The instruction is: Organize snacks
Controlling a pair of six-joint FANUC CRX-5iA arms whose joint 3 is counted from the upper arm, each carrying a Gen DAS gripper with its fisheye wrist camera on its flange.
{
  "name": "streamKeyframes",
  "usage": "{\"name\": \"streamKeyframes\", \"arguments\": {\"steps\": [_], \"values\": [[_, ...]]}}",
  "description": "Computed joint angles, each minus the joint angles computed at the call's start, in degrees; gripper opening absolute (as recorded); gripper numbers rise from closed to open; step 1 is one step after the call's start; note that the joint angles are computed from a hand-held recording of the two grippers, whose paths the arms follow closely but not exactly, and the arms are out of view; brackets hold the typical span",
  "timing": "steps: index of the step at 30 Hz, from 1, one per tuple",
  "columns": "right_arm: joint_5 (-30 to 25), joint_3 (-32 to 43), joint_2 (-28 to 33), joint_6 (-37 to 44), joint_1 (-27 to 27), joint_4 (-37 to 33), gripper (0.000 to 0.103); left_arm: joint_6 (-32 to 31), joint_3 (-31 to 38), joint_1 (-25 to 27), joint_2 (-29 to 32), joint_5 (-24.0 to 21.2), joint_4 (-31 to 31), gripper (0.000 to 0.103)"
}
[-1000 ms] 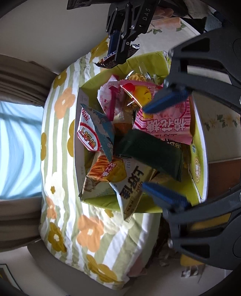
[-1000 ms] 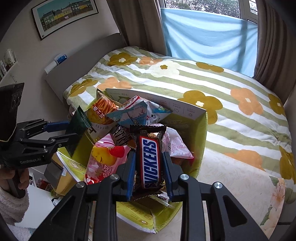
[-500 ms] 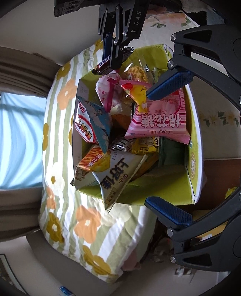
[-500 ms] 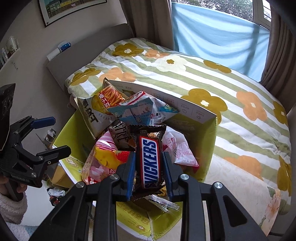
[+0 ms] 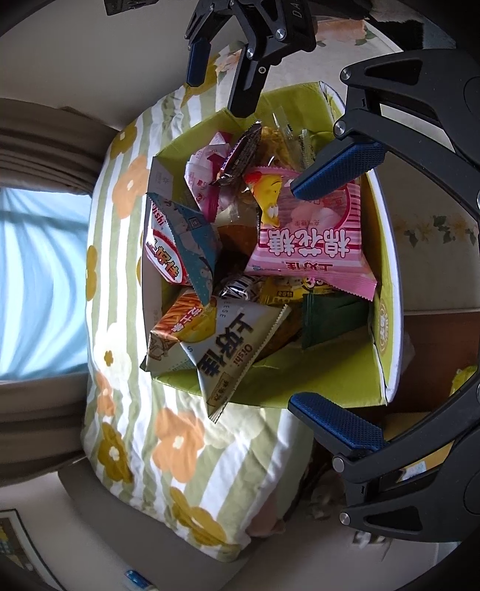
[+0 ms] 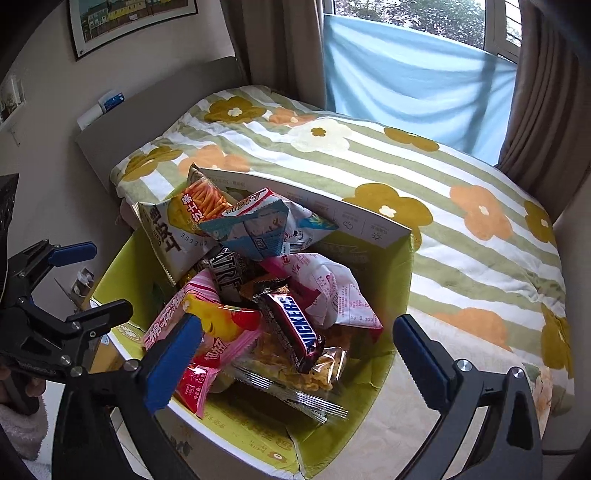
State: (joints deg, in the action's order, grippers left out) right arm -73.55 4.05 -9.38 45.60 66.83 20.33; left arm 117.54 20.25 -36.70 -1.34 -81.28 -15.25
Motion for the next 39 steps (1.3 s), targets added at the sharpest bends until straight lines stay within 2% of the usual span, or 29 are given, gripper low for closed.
{"name": "streamKeyframes", "arguments": {"steps": [7,13,16,20,24,27,32,35,39], "values": [[-1.4,-3.5,-5.3,-8.1,4.6,5.7,0.103,2.6,5.1,-6.0,0.2,-2.7,-5.6,0.103],[-7.7,-5.9,-11.6,-16.2,13.3,15.6,0.103,7.9,14.9,-16.2,2.5,-6.7,-15.2,0.103],[-15.1,-6.6,-14.5,-21.9,21.1,22.6,0.103,11.3,20.7,-23.2,4.4,-10.2,-22.0,0.103],[-29.8,-7.6,-17.0,-31.8,35.2,33.1,0.103,15.1,28.1,-34.3,7.6,-17.3,-33.6,0.103],[-43.8,-7.6,-17.2,-40.2,48.6,39.2,0.103,19.0,32.7,-44.4,10.0,-21.8,-43.5,0.103],[-52.7,-7.8,-16.3,-46.0,56.3,41.8,0.103,20.6,34.6,-50.2,11.5,-23.5,-49.1,0.103],[-63.8,-8.3,-15.5,-53.6,65.8,42.4,0.103,20.0,37.2,-54.9,14.0,-25.9,-52.9,0.103],[-68.1,-8.7,-14.9,-57.0,69.5,41.6,0.103,20.4,38.2,-56.3,14.9,-26.4,-53.6,0.103],[-71.2,-9.0,-15.0,-60.4,73.2,40.8,0.103,19.4,39.8,-58.0,16.0,-27.2,-55.5,0.103]]}}
